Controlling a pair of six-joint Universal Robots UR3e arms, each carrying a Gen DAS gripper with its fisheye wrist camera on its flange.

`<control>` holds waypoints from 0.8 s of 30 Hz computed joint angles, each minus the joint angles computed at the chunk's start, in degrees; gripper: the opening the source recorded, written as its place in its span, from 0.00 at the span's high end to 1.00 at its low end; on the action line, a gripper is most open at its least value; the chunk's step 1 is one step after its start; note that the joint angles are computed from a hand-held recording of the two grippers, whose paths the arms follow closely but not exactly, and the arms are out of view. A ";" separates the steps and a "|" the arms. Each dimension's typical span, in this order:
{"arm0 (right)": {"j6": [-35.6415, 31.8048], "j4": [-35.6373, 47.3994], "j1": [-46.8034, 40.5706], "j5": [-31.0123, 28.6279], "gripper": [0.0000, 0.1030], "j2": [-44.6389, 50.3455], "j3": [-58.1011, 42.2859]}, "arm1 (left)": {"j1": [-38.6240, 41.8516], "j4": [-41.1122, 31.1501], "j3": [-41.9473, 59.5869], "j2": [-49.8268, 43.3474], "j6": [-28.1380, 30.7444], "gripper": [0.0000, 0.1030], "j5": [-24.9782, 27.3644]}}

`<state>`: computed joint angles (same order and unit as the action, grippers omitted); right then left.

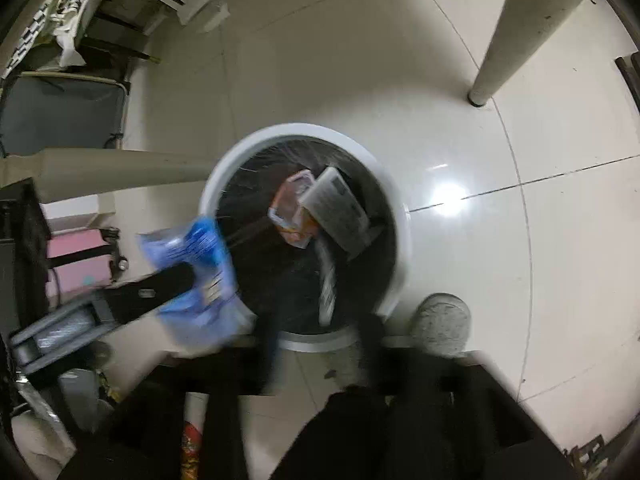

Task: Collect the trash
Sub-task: 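Lower both items over the bin and open both tools to drop them, then raise both tools back toward the table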

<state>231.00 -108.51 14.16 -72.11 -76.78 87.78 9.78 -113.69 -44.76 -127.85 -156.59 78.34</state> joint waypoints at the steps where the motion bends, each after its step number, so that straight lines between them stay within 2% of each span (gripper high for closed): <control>1: -0.35 1.18 0.03 -0.78 0.35 -0.05 -0.35 | 0.12 -0.71 0.55 0.07 -0.05 0.12 0.32; 3: -1.17 3.23 0.15 -2.24 0.27 -0.37 -0.60 | -0.01 0.61 -0.30 1.33 0.17 0.07 2.11; 6: -3.38 10.06 1.44 -6.28 0.04 1.24 -5.36 | -0.36 4.34 -3.26 4.21 1.17 0.07 5.78; 7: -4.24 13.43 2.24 -7.95 0.02 2.43 -8.30 | -0.54 5.89 -5.02 5.95 1.71 0.07 7.23; 11: -5.67 22.81 4.67 -12.47 0.02 5.85 -17.65 | -0.24 9.86 -10.40 11.63 4.19 0.07 11.27; 14: -4.97 27.24 5.69 -13.55 0.02 7.37 -22.80 | 0.30 8.83 -10.07 13.60 5.10 0.07 12.43; 21: -3.49 38.21 7.60 -14.74 0.01 8.86 -36.24 | 0.33 -0.18 0.61 13.91 5.61 0.07 12.01; 24: -3.42 46.34 8.17 -15.93 0.01 12.20 -48.09 | 0.18 -5.43 7.79 12.90 5.55 0.07 11.62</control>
<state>227.59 -62.17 22.33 -88.04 -64.58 39.68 9.97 -119.12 -36.97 -114.96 -151.04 89.97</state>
